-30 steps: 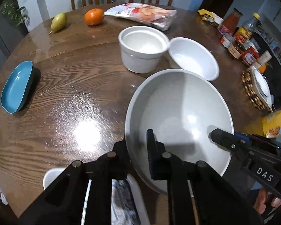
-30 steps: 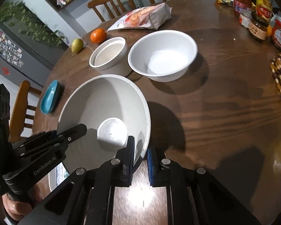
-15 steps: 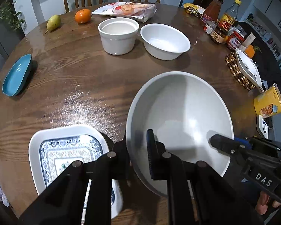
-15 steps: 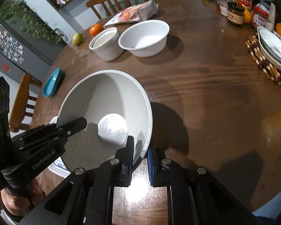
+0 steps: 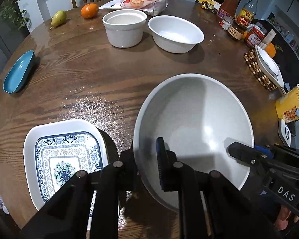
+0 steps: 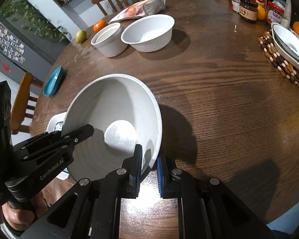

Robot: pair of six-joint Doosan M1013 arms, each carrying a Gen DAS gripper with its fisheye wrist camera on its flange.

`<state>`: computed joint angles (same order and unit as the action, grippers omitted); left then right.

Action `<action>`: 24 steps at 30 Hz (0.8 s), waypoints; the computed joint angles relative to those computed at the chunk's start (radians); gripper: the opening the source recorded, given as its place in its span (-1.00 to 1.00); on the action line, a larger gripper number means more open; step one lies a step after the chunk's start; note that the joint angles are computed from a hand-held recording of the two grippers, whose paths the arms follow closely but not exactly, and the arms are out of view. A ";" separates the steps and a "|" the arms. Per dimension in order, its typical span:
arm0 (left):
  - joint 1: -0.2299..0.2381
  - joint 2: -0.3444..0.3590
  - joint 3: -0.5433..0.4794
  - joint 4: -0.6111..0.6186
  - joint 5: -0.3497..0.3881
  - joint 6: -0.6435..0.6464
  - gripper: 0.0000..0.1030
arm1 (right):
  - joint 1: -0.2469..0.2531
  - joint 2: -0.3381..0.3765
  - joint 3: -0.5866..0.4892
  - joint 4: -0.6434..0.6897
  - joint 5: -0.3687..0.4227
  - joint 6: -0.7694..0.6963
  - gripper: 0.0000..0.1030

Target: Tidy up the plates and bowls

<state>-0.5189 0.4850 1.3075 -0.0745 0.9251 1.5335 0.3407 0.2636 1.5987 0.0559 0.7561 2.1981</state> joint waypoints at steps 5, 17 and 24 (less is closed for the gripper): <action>-0.001 0.005 0.000 0.018 0.007 -0.026 -0.69 | -0.002 0.003 0.002 0.018 -0.005 -0.013 -0.73; 0.010 -0.004 -0.005 0.039 -0.013 -0.084 -0.14 | -0.008 -0.002 -0.002 -0.020 -0.006 0.008 -0.27; 0.031 -0.021 -0.002 0.060 -0.049 -0.129 0.04 | -0.019 -0.022 0.005 -0.020 -0.042 0.017 -0.27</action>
<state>-0.4880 0.4640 1.3052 -0.0142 0.8757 1.4043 0.3212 0.2414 1.6034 0.0362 0.7140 2.2146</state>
